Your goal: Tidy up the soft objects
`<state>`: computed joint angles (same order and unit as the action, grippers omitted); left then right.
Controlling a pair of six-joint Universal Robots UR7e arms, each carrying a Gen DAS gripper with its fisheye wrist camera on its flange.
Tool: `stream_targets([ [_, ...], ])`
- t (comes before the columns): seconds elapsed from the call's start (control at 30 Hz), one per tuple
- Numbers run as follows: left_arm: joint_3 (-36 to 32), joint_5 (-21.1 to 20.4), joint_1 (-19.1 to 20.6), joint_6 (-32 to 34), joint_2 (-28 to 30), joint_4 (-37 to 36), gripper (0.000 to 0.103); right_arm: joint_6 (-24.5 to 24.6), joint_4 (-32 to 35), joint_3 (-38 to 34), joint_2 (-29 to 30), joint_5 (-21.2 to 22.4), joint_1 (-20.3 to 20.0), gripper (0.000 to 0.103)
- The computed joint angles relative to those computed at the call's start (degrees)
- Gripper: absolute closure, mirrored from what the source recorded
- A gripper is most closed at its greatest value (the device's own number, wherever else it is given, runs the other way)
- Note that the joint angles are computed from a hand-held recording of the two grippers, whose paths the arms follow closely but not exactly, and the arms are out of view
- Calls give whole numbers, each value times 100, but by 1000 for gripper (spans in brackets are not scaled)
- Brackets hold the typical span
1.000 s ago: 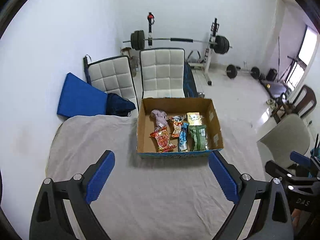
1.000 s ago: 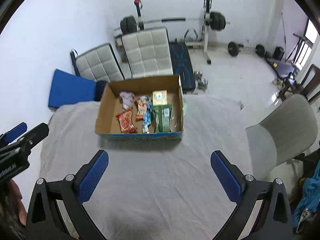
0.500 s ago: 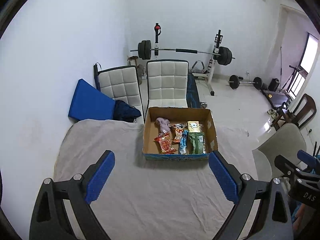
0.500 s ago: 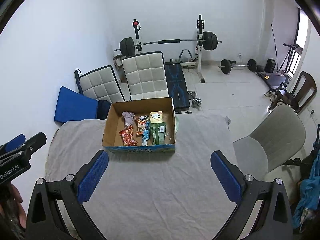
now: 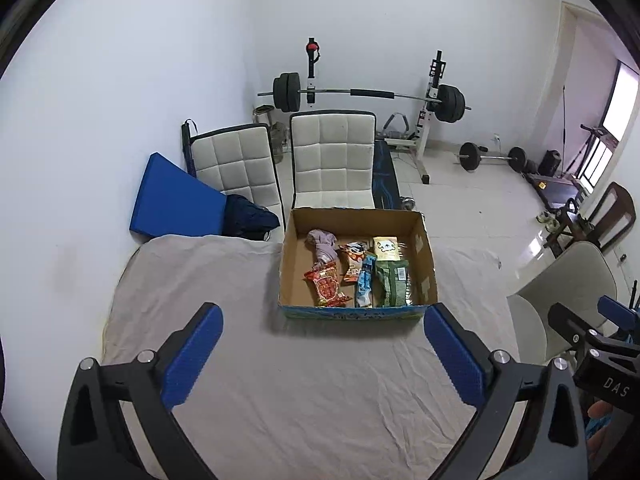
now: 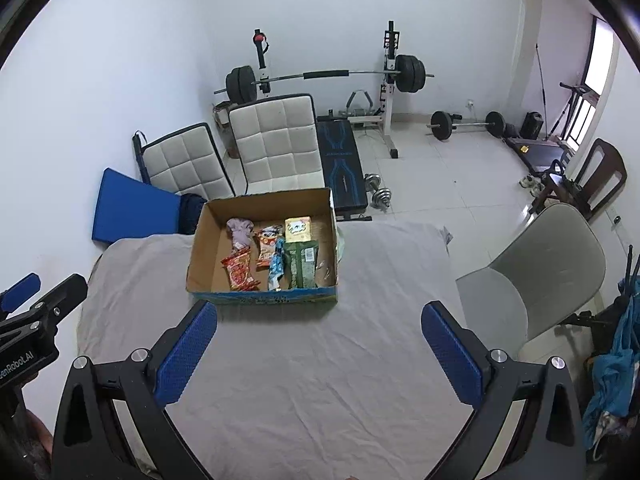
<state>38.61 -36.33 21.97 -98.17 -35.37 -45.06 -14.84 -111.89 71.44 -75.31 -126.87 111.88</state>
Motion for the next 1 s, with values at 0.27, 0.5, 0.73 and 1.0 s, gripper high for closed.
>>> stream_targets([
  [0.27,-121,58,36,-185,47,224,0,-189,-147,-119,161,74,-37,0],
  [0.5,-91,49,45,-232,23,257,0,-268,-136,-202,273,146,-13,0],
  [0.73,-104,89,37,-322,41,361,0,-343,-209,-219,308,218,-7,0],
  [1.0,-120,77,28,-393,74,420,0,-383,-156,-269,316,250,1,0],
])
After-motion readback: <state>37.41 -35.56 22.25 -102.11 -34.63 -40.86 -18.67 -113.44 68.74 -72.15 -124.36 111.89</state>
